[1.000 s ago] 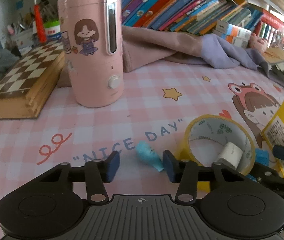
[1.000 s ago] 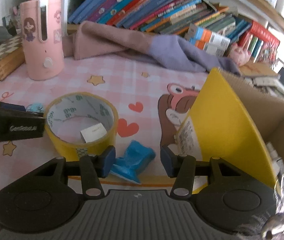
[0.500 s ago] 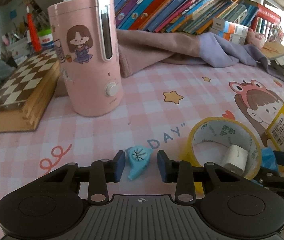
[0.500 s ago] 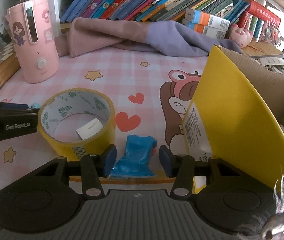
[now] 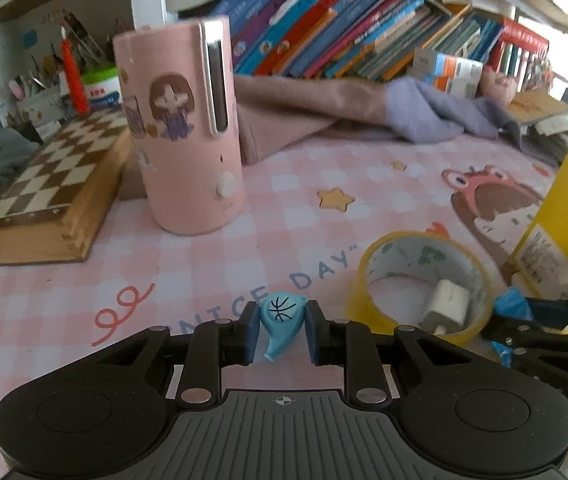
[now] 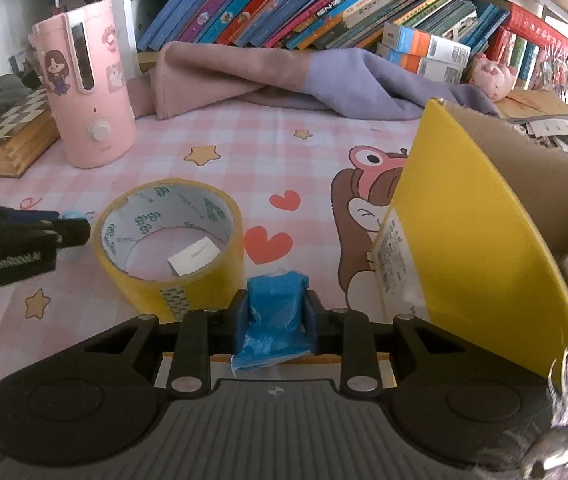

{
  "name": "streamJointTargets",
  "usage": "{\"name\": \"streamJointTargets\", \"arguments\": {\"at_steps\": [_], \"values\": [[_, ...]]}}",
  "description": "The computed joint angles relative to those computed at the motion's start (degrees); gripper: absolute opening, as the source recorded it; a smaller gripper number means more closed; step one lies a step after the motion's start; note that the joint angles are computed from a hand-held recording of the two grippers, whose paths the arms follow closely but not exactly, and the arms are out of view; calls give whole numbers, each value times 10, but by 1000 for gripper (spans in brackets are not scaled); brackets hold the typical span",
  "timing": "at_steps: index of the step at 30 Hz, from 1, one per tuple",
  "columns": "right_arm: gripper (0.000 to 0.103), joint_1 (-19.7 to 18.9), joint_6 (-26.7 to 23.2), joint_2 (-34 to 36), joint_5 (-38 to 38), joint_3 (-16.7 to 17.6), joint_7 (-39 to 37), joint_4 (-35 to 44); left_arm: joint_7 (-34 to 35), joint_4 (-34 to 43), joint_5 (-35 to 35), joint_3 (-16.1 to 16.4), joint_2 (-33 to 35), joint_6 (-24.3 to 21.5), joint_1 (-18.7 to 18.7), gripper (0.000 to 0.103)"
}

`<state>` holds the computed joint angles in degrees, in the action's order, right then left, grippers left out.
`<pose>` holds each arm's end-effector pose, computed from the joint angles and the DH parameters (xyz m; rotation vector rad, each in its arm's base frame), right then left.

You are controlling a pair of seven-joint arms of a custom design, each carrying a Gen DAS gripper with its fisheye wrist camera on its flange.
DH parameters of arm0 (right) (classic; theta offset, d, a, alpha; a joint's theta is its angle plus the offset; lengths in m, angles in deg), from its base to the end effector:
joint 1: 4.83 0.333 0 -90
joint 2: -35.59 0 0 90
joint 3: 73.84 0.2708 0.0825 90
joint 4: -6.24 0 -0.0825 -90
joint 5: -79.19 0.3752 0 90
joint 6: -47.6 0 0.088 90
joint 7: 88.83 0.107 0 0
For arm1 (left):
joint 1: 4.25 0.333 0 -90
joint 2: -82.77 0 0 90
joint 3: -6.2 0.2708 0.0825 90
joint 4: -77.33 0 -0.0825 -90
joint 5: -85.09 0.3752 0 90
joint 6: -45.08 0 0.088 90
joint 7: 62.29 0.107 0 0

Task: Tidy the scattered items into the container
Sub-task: 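Close the left tool on the light-blue eraser while the right tool grasps the blue cloth, then lift and carry the eraser and blue cloth with both tools toward the yellow box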

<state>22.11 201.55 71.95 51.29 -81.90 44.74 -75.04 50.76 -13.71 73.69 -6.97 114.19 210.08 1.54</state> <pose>0.6779 0.2716 0.3659 -1.7972 1.8051 -0.7329 0.7069 -0.0515 0.3757 -1.5379 2.0399 -0.8431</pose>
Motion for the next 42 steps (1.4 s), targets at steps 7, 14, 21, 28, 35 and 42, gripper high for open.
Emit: {"name": "streamJointTargets", "arguments": {"at_steps": [7, 14, 21, 28, 35, 42], "values": [[26, 3, 31, -43, -16, -1, 0, -57, 30, -51, -35, -27, -43, 22, 22, 22], [26, 2, 53, -92, -31, 5, 9, -117, 69, -130, -91, -46, -107, 41, 42, 22], [26, 1, 72, -141, -55, 14, 21, -176, 136, -207, -187, -56, -174, 54, 51, 22], [26, 0, 89, -190, -102, 23, 49, -230, 260, -268, -341, -59, -244, 55, 49, 22], [26, -17, 96, -251, -128, 51, 57, -291, 360, -330, -477, -21, -327, 24, 20, 22], [26, -36, 108, -320, -162, 88, 82, -363, 410, -402, -559, 39, -417, 0, -32, 22]]}}
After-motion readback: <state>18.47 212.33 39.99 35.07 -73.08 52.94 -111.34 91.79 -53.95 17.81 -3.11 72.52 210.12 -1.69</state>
